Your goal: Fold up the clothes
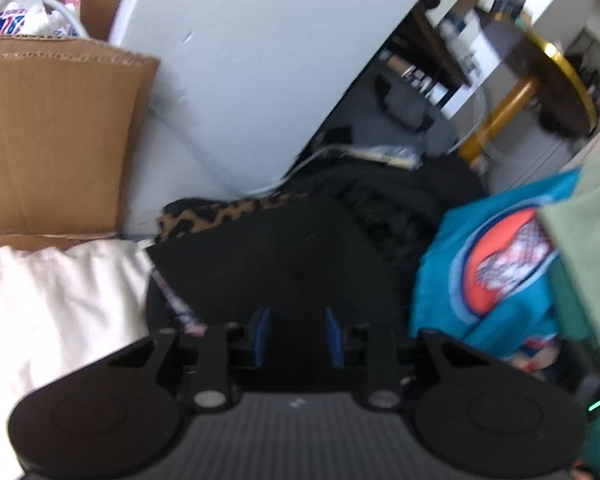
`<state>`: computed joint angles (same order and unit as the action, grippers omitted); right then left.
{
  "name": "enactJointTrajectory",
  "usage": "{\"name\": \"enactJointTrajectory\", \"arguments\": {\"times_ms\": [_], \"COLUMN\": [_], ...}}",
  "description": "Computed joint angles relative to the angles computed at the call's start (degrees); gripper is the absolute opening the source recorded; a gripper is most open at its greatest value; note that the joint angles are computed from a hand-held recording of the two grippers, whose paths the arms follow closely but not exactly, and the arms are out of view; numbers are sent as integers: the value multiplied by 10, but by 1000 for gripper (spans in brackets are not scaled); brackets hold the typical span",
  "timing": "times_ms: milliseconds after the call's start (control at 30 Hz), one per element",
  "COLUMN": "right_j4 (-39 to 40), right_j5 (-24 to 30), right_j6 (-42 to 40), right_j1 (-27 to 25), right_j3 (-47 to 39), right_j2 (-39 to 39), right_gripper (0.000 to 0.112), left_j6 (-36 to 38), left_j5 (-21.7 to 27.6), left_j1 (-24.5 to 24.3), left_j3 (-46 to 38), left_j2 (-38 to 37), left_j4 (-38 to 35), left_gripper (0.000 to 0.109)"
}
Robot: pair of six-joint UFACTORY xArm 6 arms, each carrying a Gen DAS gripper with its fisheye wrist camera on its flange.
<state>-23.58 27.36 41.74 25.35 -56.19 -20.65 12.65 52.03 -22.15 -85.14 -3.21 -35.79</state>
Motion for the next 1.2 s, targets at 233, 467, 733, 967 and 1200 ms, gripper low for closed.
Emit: {"name": "enactJointTrajectory", "arguments": {"times_ms": [233, 467, 733, 967, 1200], "right_j4": [-25, -43, -48, -42, -6], "right_j5": [3, 8, 50, 38, 19], "right_j6": [18, 20, 8, 8, -5], "right_j1": [-15, -32, -50, -48, -33], "right_j3": [3, -13, -53, -16, 17], "right_j2": [9, 29, 70, 21, -26], "right_gripper": [31, 32, 32, 32, 33], "left_j6": [-14, -54, -91, -81, -79], "left_j5": [-44, -74, -73, -82, -92], "left_j1": [-4, -9, -3, 3, -21], "left_j3": [31, 55, 44, 47, 100], "left_j2": [3, 6, 13, -24, -84], "left_j4": [63, 121, 147, 134, 112], "left_gripper": [6, 2, 4, 24, 24]}}
